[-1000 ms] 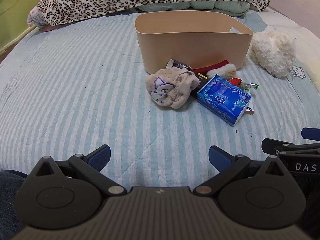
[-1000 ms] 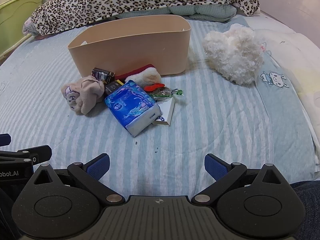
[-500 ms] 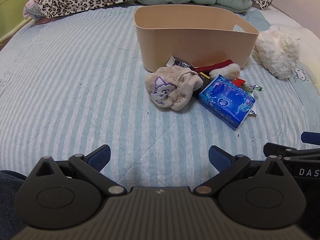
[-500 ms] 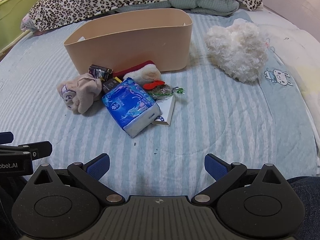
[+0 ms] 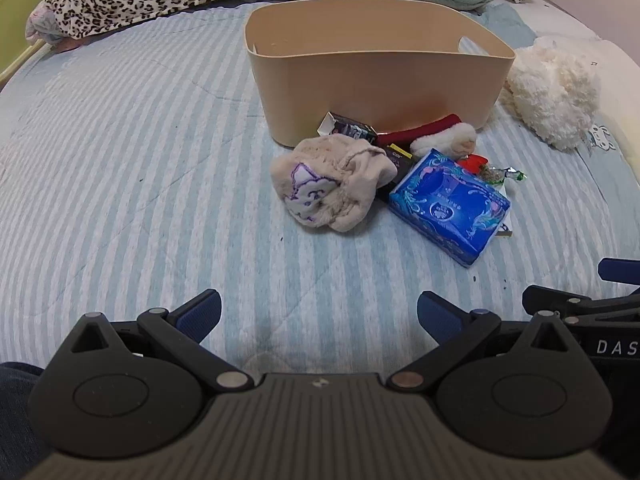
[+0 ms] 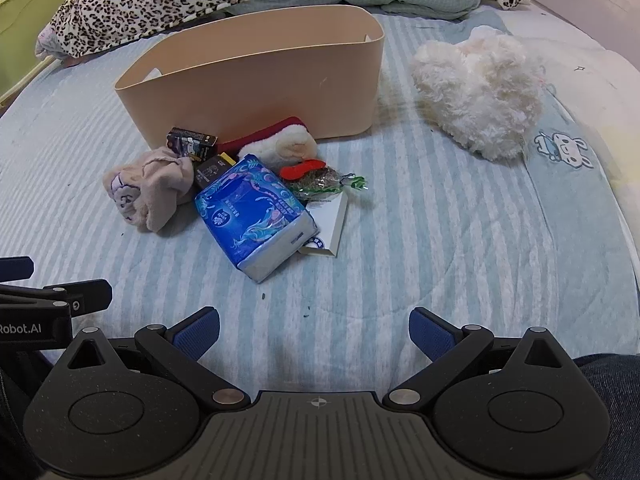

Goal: Organize objects
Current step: 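Move both tools toward the pile of items in front of the basket, then grasp the pink plush with the left tool while the right tool grasps the blue tissue pack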

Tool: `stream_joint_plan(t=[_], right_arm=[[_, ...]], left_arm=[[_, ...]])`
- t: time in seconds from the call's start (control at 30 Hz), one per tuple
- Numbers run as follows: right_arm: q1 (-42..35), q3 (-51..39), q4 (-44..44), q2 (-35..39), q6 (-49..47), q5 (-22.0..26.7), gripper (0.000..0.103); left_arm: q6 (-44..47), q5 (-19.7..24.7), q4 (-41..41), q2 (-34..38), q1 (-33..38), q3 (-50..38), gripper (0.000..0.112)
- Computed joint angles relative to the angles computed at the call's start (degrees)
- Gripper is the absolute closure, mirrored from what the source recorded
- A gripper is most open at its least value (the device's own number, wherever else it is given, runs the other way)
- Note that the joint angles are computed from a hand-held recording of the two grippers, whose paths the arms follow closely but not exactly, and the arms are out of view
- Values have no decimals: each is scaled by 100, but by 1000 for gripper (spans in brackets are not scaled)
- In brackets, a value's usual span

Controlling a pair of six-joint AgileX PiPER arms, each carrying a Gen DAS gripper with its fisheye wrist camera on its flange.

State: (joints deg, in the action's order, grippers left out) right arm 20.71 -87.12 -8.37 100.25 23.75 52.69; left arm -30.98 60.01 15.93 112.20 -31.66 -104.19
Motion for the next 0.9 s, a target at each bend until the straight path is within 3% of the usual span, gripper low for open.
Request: stream_joint_plan(t=[0.37,0.63,0.9], right_arm=[[-73,-910,131,682,-446,160,1],[-123,-1669,365,1347,-925,310,1],[-50,-2545,401,2143,-1200,521,9]], left_arm=[[336,350,-41,693,197,-1142,9],[136,-116,196,1310,410,-1693,9],[1069,354,-590,2482,715,-3317,9]])
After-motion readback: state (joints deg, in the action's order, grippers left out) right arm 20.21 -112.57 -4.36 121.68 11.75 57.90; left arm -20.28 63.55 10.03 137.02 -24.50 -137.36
